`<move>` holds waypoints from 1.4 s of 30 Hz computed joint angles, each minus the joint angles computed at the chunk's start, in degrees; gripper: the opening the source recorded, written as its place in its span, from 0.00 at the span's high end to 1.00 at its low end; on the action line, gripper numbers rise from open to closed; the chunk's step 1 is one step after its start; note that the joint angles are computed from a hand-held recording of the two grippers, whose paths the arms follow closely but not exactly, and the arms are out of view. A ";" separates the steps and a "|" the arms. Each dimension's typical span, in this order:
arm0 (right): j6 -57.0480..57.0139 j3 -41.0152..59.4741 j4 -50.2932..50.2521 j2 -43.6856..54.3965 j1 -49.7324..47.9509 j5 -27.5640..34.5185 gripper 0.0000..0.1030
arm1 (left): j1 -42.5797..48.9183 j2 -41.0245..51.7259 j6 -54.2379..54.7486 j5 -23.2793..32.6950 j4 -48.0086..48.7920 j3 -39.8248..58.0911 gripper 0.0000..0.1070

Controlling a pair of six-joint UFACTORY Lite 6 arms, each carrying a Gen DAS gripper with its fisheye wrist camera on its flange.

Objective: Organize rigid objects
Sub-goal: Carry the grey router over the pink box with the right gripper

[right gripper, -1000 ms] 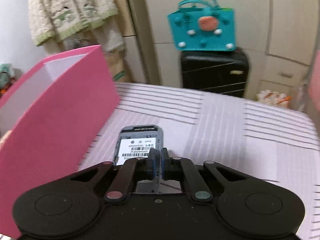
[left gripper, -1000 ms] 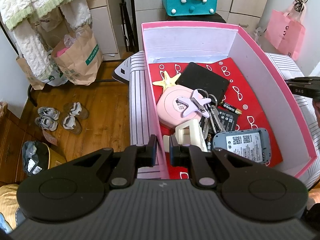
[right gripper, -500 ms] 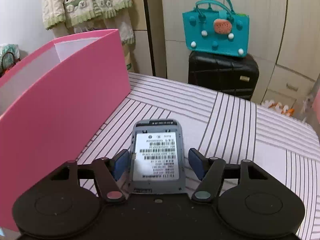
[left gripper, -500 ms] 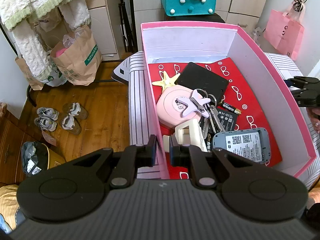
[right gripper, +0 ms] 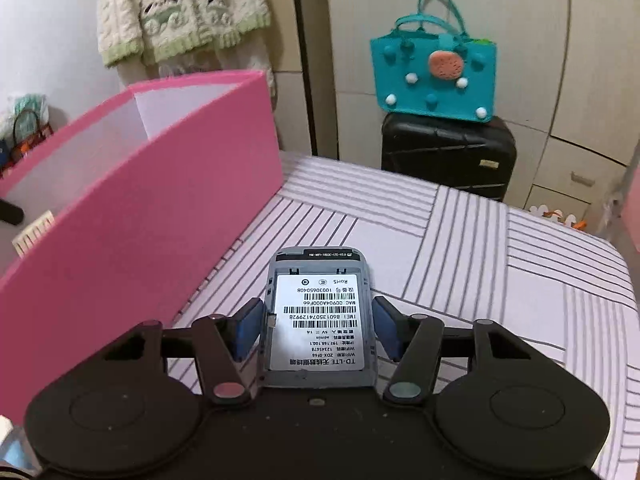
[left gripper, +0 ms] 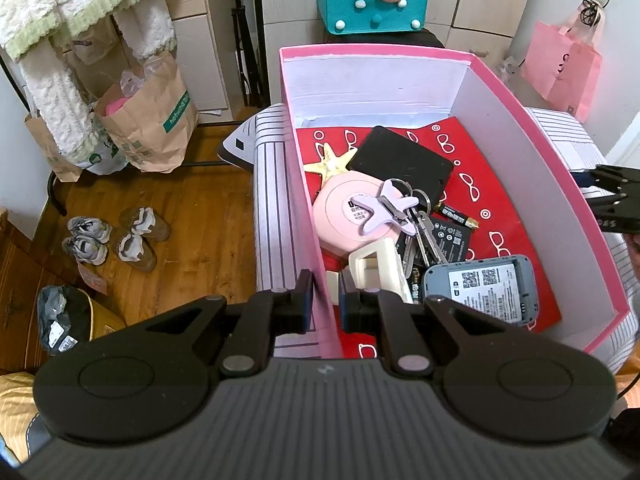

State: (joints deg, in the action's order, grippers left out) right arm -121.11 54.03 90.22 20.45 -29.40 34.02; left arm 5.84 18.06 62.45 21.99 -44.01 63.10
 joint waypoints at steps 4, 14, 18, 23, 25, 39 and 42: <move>1.59 -3.28 -1.37 -5.98 -2.73 1.61 0.38 | 1.09 0.20 3.04 0.72 -2.00 -0.02 0.90; 11.63 -8.17 -9.59 -24.45 -5.85 13.17 0.37 | 2.39 0.20 8.18 1.56 -6.45 -0.65 0.90; 17.36 -5.44 -13.13 -26.89 -1.37 16.96 0.37 | 2.69 0.19 8.43 2.02 -6.70 -0.56 0.90; 23.26 0.03 -16.15 -25.16 11.06 10.52 0.38 | 2.79 -0.01 9.79 1.94 -8.43 -1.04 0.90; 27.91 4.65 -19.84 -21.34 17.04 6.83 0.38 | 2.91 0.01 10.12 2.00 -8.76 -1.08 0.90; 74.09 26.95 -71.81 4.33 38.19 -12.62 0.38 | 3.49 0.48 10.62 2.80 -8.84 -0.51 0.90; 85.53 25.10 -85.66 4.59 40.30 -16.43 0.38 | 3.51 0.50 10.59 2.88 -8.86 -0.46 0.90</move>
